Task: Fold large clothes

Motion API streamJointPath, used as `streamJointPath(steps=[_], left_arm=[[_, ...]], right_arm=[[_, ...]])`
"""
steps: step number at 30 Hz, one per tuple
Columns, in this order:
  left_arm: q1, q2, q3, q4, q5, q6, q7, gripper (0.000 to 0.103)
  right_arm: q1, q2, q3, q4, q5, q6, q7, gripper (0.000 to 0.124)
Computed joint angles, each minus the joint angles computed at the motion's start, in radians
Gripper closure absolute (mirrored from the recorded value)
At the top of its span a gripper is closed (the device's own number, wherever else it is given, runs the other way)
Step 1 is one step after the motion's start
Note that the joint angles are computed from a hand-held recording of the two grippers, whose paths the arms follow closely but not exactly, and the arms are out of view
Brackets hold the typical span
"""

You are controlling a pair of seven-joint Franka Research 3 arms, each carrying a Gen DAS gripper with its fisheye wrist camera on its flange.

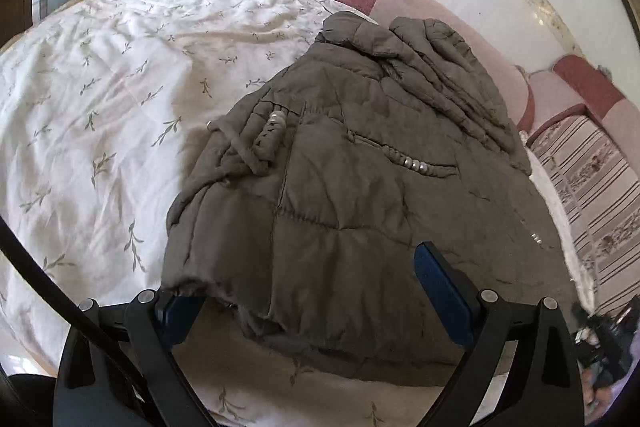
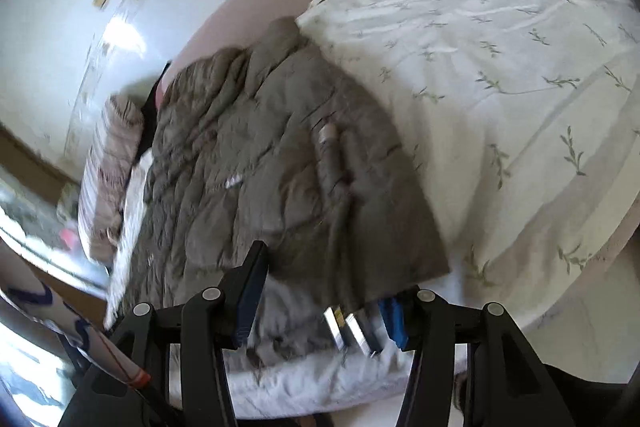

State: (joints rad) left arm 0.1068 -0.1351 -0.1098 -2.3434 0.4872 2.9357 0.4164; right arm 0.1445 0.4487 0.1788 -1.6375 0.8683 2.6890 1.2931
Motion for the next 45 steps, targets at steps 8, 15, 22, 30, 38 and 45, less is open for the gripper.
streamJointPath(steps=[8, 15, 22, 30, 38, 45], left_arm=[[-0.017, 0.034, -0.039, 0.088, 0.243, -0.235, -0.102, 0.008], [-0.052, 0.052, -0.026, 0.11, 0.35, -0.3, -0.178, 0.005], [-0.067, 0.057, -0.012, 0.116, 0.343, -0.306, -0.164, 0.004], [-0.065, 0.043, -0.01, 0.104, 0.341, -0.271, -0.134, 0.025], [-0.072, 0.04, -0.031, 0.122, 0.464, -0.301, -0.189, 0.066], [-0.09, 0.082, -0.028, 0.158, 0.449, -0.361, -0.187, 0.027]], right_arm=[[0.098, 0.023, -0.082, 0.016, -0.268, 0.035, 0.147, 0.086], [0.064, 0.013, -0.03, -0.035, -0.276, 0.127, 0.103, 0.084], [0.04, 0.009, -0.007, -0.04, -0.222, 0.125, 0.074, 0.084], [0.064, 0.02, -0.047, 0.006, -0.285, 0.037, 0.125, 0.085], [0.13, -0.019, -0.085, -0.054, -0.418, 0.169, 0.12, 0.108], [0.1, 0.004, -0.064, -0.022, -0.41, 0.112, 0.134, 0.103]])
